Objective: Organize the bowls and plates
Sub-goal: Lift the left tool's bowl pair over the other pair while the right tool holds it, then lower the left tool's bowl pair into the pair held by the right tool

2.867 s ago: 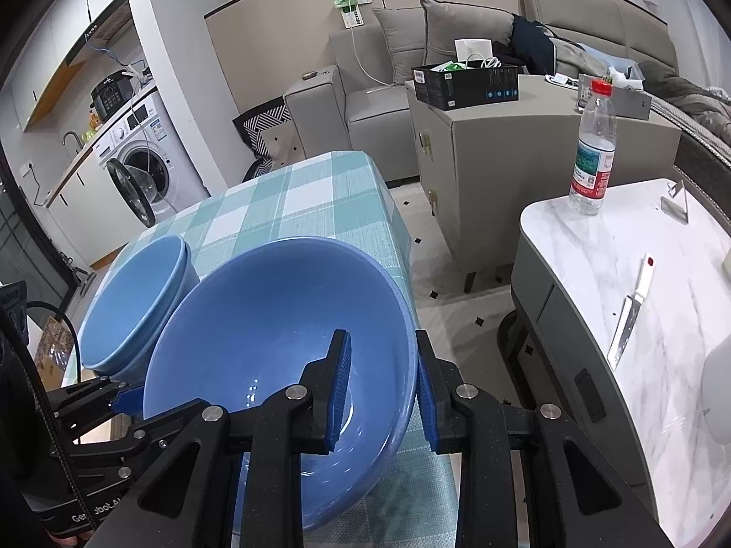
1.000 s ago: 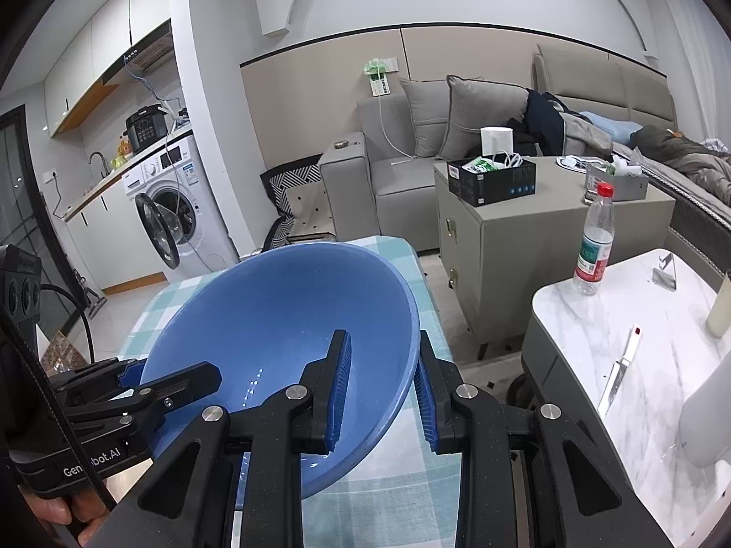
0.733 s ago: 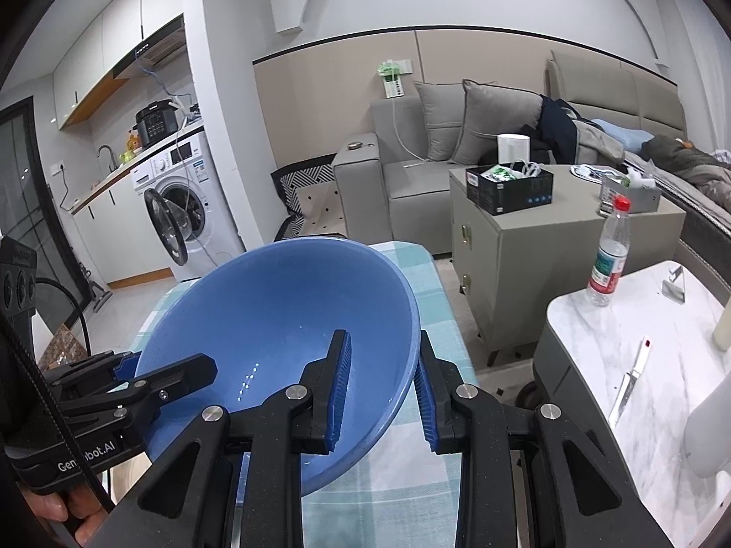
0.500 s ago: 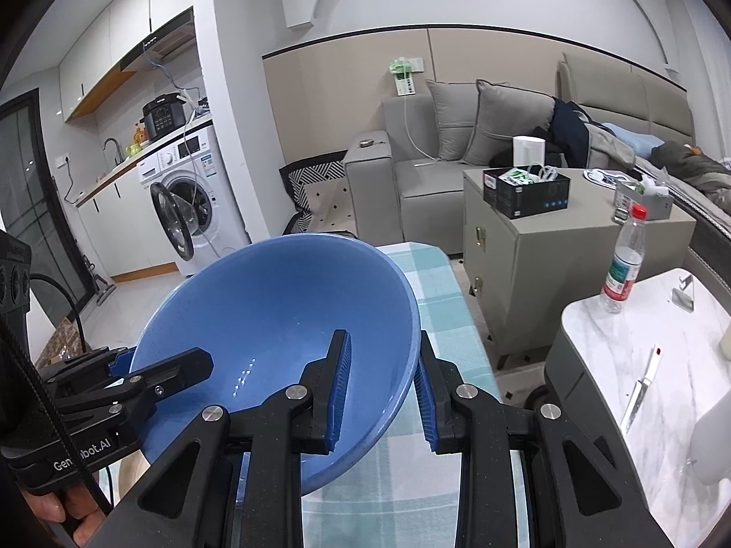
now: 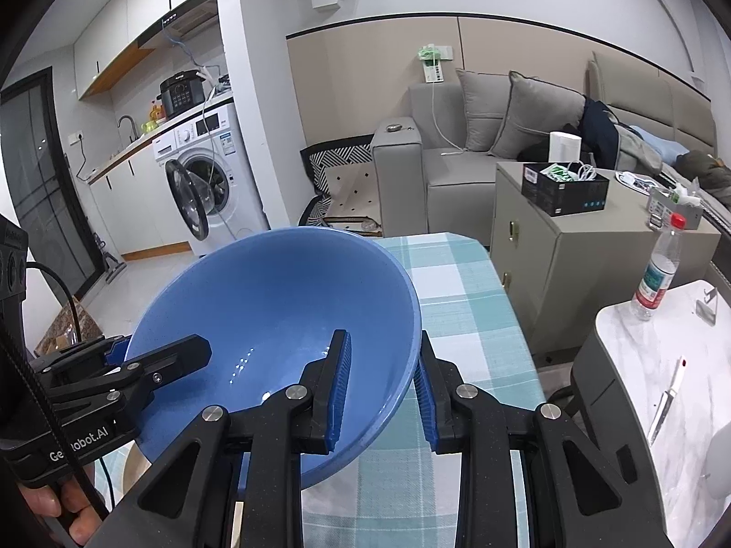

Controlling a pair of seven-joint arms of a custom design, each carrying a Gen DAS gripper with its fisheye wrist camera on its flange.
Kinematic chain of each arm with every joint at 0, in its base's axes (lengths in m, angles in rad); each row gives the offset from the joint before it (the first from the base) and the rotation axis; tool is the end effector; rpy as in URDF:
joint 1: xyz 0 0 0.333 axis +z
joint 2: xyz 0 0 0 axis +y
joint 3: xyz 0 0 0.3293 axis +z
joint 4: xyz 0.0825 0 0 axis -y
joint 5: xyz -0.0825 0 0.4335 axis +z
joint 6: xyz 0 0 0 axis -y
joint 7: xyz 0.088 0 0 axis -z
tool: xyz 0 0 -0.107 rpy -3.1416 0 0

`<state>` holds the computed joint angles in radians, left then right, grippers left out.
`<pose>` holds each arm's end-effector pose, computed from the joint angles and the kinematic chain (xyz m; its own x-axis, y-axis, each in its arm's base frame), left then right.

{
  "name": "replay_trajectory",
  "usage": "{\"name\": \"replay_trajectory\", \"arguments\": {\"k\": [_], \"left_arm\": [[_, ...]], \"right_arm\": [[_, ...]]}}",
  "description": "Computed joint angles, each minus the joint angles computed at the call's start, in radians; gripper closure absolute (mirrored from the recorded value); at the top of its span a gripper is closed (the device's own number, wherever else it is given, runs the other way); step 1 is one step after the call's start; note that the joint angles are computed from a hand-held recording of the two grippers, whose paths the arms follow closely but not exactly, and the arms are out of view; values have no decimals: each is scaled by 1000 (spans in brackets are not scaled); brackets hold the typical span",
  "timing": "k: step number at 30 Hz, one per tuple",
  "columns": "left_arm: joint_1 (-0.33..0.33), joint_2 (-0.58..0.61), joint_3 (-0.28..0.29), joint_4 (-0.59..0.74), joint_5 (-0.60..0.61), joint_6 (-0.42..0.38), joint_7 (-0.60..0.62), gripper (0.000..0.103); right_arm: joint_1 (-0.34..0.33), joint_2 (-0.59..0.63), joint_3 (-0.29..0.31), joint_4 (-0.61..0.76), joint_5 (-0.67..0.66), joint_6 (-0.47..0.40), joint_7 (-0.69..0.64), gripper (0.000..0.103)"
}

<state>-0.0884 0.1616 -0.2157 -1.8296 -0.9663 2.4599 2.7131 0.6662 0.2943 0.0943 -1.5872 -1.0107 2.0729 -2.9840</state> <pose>0.6607 -0.1989 0.4895 -0.7641 -0.6114 0.2056 -0.5218 0.3985 -0.7543 0.5614 0.4634 0.5045 -0.4679 -0.8766 -0.1122 -0.5000 0.3673 -0.7843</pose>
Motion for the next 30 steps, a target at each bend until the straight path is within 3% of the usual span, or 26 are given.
{"name": "replay_trajectory", "arguments": {"k": [30], "left_arm": [[11, 142, -19, 82, 149, 77, -107, 65]], "right_arm": [[8, 168, -62, 156, 95, 54, -148, 76]]}}
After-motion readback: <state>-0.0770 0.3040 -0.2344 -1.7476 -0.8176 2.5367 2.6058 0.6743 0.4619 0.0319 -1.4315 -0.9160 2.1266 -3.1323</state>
